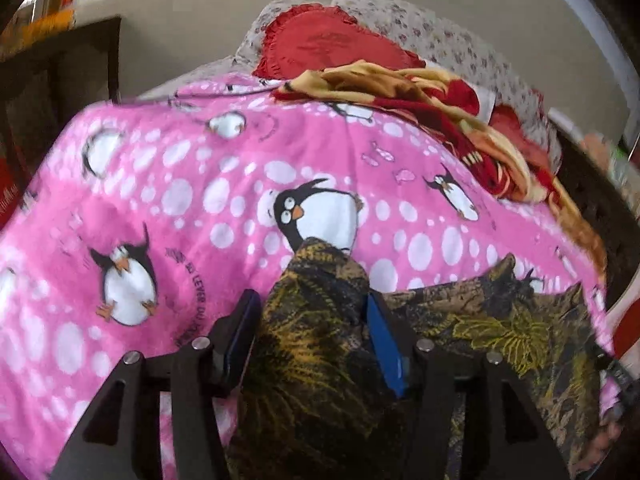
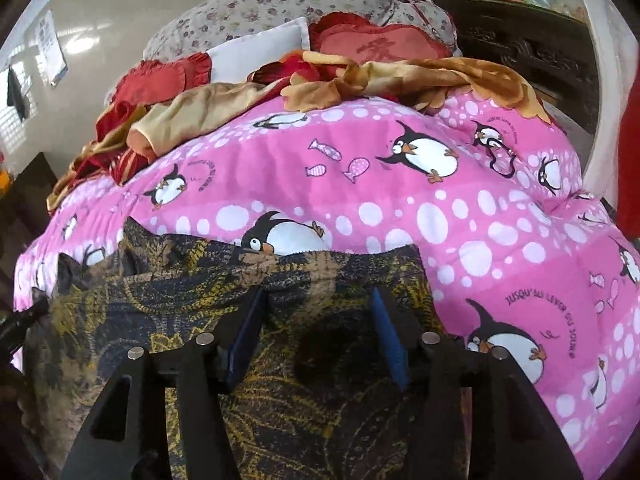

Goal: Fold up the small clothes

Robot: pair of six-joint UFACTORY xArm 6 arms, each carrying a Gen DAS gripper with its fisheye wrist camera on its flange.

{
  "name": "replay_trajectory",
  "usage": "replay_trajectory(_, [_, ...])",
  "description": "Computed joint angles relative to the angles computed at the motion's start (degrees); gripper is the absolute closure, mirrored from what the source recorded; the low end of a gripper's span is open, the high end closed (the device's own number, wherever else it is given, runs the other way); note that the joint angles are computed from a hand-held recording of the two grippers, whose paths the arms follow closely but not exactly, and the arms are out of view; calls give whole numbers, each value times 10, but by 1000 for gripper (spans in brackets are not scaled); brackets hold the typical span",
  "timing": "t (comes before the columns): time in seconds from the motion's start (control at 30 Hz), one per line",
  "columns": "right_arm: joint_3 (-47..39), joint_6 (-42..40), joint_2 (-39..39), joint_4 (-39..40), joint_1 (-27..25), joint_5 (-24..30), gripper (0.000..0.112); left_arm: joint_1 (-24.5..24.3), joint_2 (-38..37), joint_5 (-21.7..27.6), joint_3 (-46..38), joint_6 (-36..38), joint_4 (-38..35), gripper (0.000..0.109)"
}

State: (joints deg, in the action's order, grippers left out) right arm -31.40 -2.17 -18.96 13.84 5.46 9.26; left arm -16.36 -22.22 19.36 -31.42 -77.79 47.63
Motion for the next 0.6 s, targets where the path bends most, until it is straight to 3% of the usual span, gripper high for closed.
replay_trajectory(0.03, [-2, 28, -11, -41, -2, 16, 61, -20, -18, 38, -7, -25, 20, 52])
replay_trajectory(0.1, [7, 125, -49, -154, -5, 27, 63, -53, -52, 65, -2, -76, 67, 52])
replay_trajectory(0.23, [28, 201, -110, -250, 45, 9, 63, -120, -31, 49, -25, -62, 47, 51])
replay_trajectory(0.33, [4, 195, -87, -243, 117, 59, 63, -159, 37, 34, -60, -40, 26, 52])
replay_trajectory(0.43, [-9, 281, -44, -352, 143, 59, 63, -168, 98, 54, -86, -57, 43, 51])
replay_trajectory(0.47, [-16, 312, -26, -381, 142, 70, 63, -161, 99, 39, -78, -68, 55, 51])
replay_trajectory(0.53, [4, 346, -3, -408, 122, 34, 63, -147, 98, 17, -70, -104, 84, 51])
replay_trajectory(0.6, [33, 317, -10, -367, 107, -27, 63, -152, 98, 24, -71, -106, 83, 51])
